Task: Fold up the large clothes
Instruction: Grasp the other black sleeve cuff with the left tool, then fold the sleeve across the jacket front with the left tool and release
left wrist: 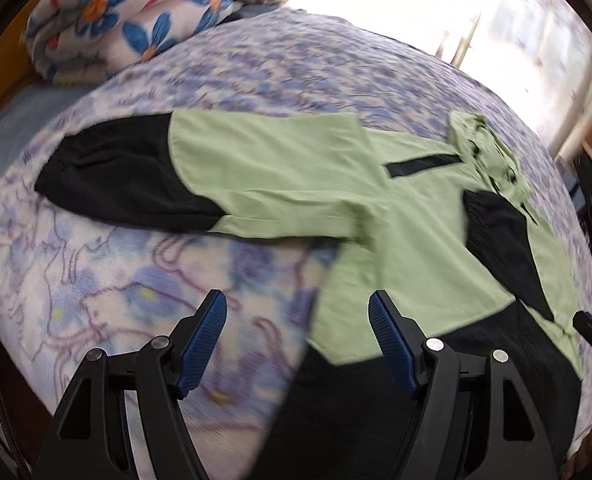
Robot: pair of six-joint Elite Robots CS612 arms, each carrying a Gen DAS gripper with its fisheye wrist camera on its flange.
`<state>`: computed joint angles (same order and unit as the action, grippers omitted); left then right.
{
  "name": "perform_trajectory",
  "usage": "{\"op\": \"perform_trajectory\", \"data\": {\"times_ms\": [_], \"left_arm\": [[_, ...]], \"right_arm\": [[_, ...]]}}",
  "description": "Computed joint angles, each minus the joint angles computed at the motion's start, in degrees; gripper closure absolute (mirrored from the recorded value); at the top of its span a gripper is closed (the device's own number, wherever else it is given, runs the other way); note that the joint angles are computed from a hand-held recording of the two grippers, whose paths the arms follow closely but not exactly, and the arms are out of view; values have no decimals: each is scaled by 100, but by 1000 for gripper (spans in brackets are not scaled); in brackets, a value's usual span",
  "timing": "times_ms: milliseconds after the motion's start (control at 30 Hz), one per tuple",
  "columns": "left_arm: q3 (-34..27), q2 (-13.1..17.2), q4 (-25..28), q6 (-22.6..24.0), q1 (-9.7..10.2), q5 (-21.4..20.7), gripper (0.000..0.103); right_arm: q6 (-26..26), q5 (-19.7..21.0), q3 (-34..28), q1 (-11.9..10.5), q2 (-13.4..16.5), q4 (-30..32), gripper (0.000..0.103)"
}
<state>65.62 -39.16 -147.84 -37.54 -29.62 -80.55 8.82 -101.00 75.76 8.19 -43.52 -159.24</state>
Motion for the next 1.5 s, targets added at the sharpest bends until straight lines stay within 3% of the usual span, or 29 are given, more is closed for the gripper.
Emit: {"op": "perform_trajectory", "data": {"times_ms": [200,467,667,700,767,800,833,900,967,1133,1300,1500], "left_arm": [[-39,237,-409,-617,424,-593,31],[-314,662,-911,-1517,919,-1005,31],[-570,882,-1096,-2015,1110,-820,34],[-637,929,-1094,-2066,1130,-776,40],[-751,981,-943,-2113,1134,-510,66],[-821,1010,-829,-2098,1133,-345,88],[-865,1034,-781,-2132,1143,-318,98],[-872,1051,-912,-2294,1171,-330,99],[-891,1014,-897,-2229,1125,-145,100],[-1158,937,-1188,-1459,875,118,100],[-1712,1003,-1503,-455,561,-423,100],[-2702,1438,-869,497,89,-973,100]], "right_arm": [[-152,61,-682,142,416,263,77],[-292,194,-1543,314,959,820,77],[-416,301,-1963,385,1239,1188,77],[-424,322,-2011,392,1273,1229,77],[-432,353,-2076,400,1320,1297,77],[-430,375,-2092,401,1334,1327,77],[-429,409,-2102,400,1343,1355,77],[-417,464,-2079,394,1337,1368,77],[-414,506,-2033,383,1317,1364,77],[-294,648,-1737,303,1148,1187,77],[-52,747,-1305,165,889,810,77],[330,755,-697,-66,545,304,77]]}}
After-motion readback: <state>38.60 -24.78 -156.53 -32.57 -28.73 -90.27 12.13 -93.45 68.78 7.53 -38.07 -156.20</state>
